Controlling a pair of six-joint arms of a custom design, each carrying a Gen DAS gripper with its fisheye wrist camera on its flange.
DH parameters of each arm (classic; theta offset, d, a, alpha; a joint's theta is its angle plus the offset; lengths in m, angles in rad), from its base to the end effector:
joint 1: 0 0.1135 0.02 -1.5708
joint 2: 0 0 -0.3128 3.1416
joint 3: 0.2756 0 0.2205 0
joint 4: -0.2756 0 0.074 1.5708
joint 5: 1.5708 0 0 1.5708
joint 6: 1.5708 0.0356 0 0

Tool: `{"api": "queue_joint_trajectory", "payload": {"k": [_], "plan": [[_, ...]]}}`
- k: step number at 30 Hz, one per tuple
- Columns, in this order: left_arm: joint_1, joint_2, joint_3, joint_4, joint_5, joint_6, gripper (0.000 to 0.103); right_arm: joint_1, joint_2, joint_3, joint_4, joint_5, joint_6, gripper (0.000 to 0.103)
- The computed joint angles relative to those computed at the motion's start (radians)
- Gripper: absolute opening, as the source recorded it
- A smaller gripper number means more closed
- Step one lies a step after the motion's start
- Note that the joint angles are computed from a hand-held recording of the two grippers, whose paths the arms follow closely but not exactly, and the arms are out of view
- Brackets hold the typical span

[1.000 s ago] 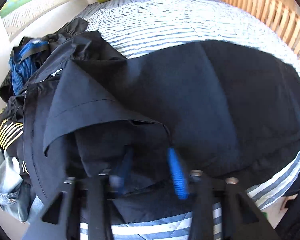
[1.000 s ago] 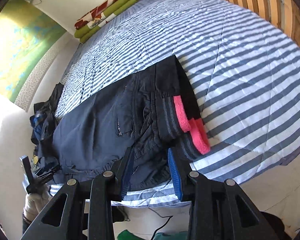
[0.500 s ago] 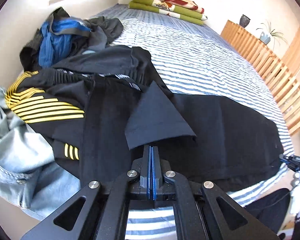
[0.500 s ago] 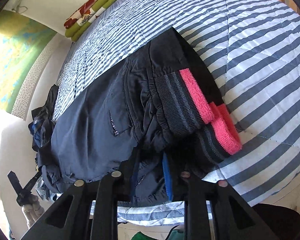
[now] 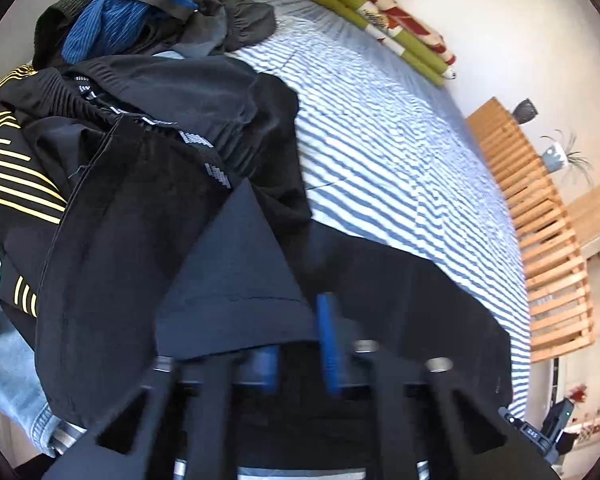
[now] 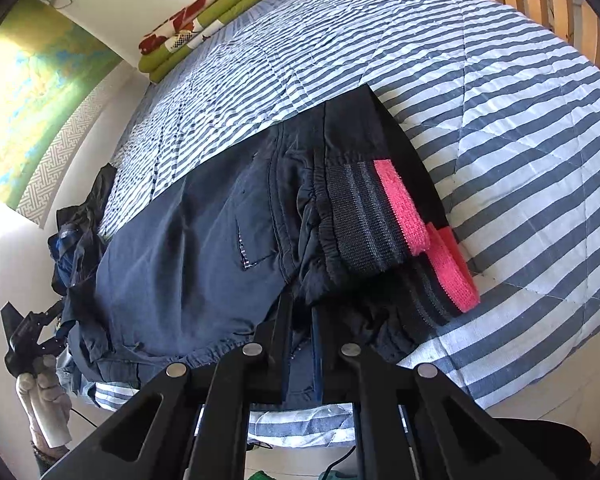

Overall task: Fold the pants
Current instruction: 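Grasp the black pants edge with the left tool and fold it over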

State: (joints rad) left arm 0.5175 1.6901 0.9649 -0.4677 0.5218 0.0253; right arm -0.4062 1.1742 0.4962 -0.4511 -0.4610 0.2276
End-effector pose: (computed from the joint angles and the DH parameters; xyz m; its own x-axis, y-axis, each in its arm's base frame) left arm 0.2647 0.1303 0.2308 -0.8143 -0.4383 -0.3806 -0.2485 0.8558 -0.4538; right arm 0.1416 -0.0437 0.2199 -0.7686 0.5506 -0.3257 0.3620 0.7941 0.4882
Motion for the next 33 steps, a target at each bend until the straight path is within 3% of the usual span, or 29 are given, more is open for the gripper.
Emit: {"api": "queue_joint_trajectory", "payload": {"k": [2,6,10,13,15,18,20,22,25,28,29,33], "plan": [[0.015,-0.009,0.004,-0.004,-0.012,0.032,0.002,0.0,0.004,-0.007,0.009,0.004,-0.002,0.008],[0.1,-0.054,0.079,-0.117,0.006,0.197,0.002,-0.021,-0.005,-0.013,0.013,-0.011,-0.03,0.007],[0.264,-0.016,0.307,-0.358,0.124,0.407,0.002,-0.074,-0.064,0.02,-0.048,-0.044,-0.078,0.005],[0.351,0.033,0.418,-0.482,0.12,0.564,0.002,-0.131,-0.094,0.059,-0.114,-0.075,-0.134,0.005],[0.374,0.076,0.408,-0.482,0.047,0.641,0.003,-0.165,-0.101,0.071,-0.138,-0.072,-0.168,0.004],[0.35,0.109,0.261,-0.358,-0.109,0.703,0.003,-0.219,-0.07,0.058,-0.14,-0.072,-0.217,0.004],[0.319,0.116,0.17,-0.263,-0.178,0.658,0.003,-0.234,-0.044,0.041,-0.128,-0.071,-0.22,0.004],[0.323,0.121,0.128,-0.242,-0.175,0.69,0.002,-0.221,-0.044,0.024,-0.108,-0.036,-0.211,0.004],[0.377,0.114,0.143,-0.318,-0.13,0.761,0.002,-0.184,-0.067,0.017,-0.105,0.015,-0.205,0.004],[0.429,0.074,0.139,-0.333,-0.126,0.818,0.009,-0.179,-0.074,0.03,-0.119,0.028,-0.208,0.004],[0.443,0.064,0.146,-0.339,-0.128,0.816,0.016,-0.167,-0.071,0.034,-0.121,0.043,-0.207,0.004],[0.514,0.118,0.288,-0.492,0.011,0.817,0.054,-0.118,-0.044,0.073,-0.201,0.072,-0.239,0.009]]}}
